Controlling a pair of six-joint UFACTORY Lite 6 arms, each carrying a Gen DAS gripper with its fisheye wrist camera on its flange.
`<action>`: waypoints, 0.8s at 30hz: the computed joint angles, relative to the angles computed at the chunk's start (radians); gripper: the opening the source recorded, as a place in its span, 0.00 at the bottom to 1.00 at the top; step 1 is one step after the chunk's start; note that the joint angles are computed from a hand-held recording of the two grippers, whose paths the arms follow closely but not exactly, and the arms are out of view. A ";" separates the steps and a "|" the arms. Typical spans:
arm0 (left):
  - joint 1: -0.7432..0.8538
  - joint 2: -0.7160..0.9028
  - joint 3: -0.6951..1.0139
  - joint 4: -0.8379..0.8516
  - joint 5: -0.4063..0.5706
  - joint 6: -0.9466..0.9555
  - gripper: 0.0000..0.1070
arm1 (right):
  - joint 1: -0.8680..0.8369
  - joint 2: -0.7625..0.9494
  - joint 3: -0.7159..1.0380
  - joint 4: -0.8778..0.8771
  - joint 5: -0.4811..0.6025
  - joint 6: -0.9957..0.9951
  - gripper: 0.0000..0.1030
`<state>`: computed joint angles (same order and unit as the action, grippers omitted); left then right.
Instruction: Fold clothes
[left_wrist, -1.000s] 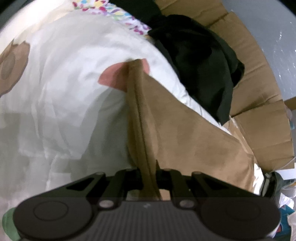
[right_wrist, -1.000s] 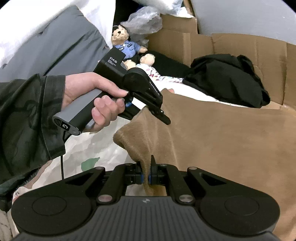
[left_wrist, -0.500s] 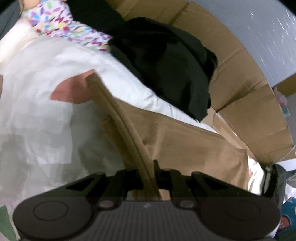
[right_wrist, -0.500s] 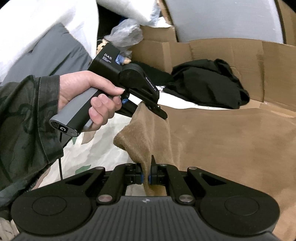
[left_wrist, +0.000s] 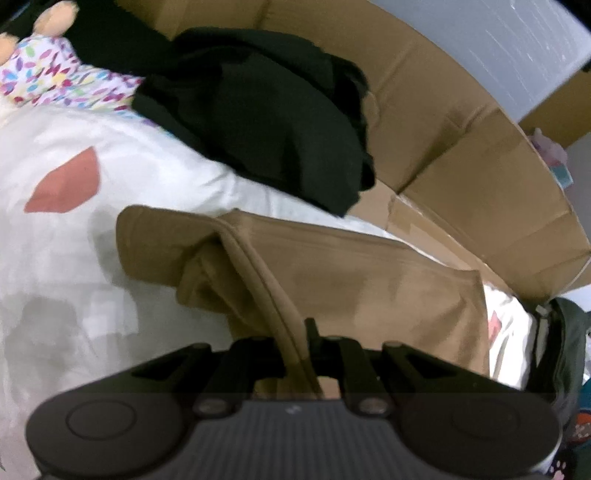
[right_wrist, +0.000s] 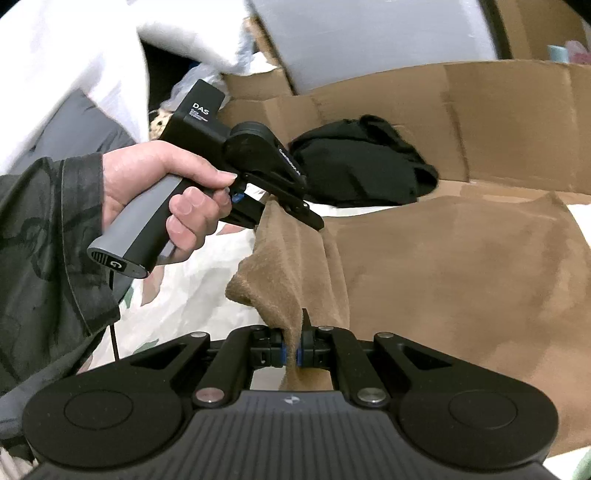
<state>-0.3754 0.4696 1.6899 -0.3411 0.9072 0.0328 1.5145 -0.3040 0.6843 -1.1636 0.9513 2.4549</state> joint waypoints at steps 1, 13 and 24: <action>-0.022 0.000 0.002 0.012 -0.005 -0.019 0.08 | 0.010 -0.022 -0.017 0.008 0.013 0.007 0.05; -0.287 0.172 0.201 0.150 -0.011 -0.216 0.08 | 0.201 -0.331 -0.248 0.127 0.230 0.096 0.05; -0.468 0.459 0.575 0.271 0.120 -0.344 0.08 | 0.533 -0.592 -0.434 0.283 0.536 0.278 0.05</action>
